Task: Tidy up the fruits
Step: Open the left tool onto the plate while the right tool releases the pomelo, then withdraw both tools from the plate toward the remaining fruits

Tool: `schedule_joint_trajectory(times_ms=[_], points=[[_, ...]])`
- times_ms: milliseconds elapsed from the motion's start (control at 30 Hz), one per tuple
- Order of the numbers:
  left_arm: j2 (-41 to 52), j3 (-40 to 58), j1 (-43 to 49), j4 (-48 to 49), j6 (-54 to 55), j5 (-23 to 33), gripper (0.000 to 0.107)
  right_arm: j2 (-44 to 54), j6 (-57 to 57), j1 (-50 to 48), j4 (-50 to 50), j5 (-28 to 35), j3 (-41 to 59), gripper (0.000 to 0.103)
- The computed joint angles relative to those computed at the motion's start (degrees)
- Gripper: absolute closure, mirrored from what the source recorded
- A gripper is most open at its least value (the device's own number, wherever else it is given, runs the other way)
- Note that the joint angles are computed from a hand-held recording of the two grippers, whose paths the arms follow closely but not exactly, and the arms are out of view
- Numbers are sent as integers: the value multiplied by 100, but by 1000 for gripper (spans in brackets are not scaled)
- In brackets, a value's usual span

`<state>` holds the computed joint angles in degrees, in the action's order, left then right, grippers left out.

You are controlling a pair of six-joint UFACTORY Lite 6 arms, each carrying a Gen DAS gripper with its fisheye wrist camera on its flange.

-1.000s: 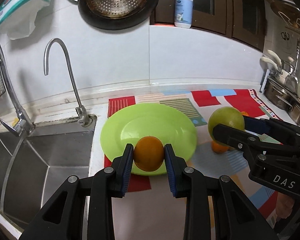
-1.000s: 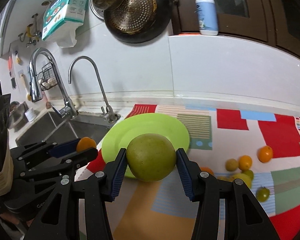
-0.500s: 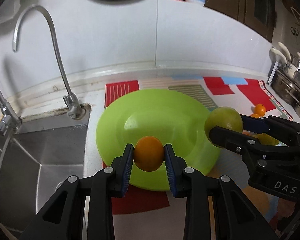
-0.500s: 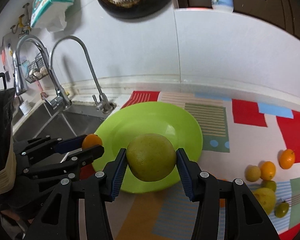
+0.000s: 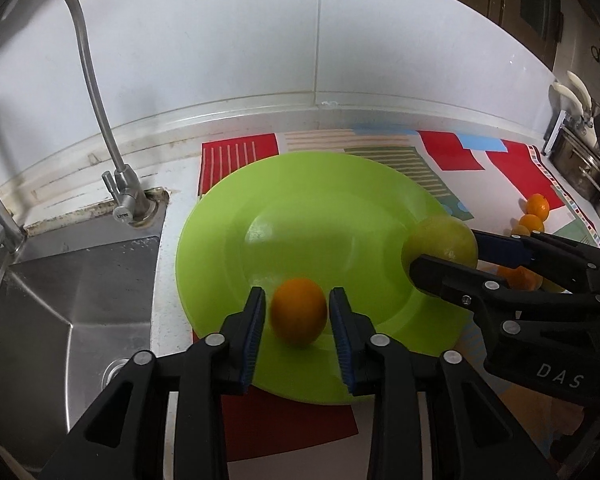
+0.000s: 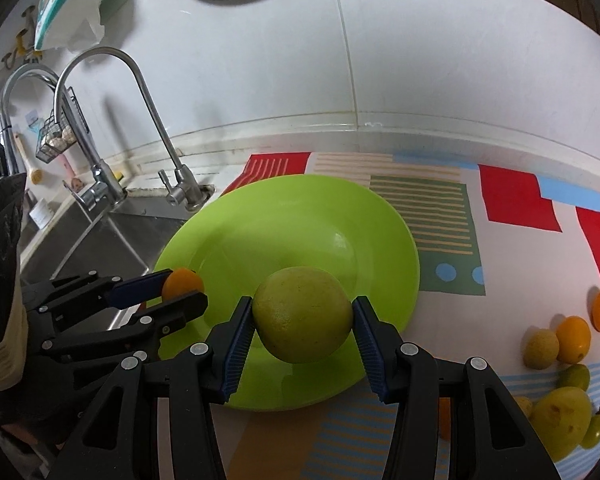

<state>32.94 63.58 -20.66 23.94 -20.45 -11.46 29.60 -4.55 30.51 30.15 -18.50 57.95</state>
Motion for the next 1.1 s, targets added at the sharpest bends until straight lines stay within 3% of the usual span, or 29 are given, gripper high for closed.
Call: schedule_joint_trajectory(times_ms=[67,133,233,533,667,1100], points=[[-103,-95,-1,-486,404,-23,62,-14,61,-6,-30,87,12,51],[-226,-199,20,-744,575,-10,62,-172,149,25,-63,-30,-160,46],[-465,-447,5,-1184,956,-29,62,-539,-744,212,949,-326,-477,43],[-1779,-1698,-219,-1940,1438,-269,49,-1703,-1966,816,2601,-830,-1433,36],[-2437,-2205,-359,-2493,1861,-322,42,-2293,-2753,1289,3709,-1321,-1863,28],[-4362,-3505,-1258,-4871,3748,-598,13,-4004,-4032,2851,6299,-2912,-2969,23]])
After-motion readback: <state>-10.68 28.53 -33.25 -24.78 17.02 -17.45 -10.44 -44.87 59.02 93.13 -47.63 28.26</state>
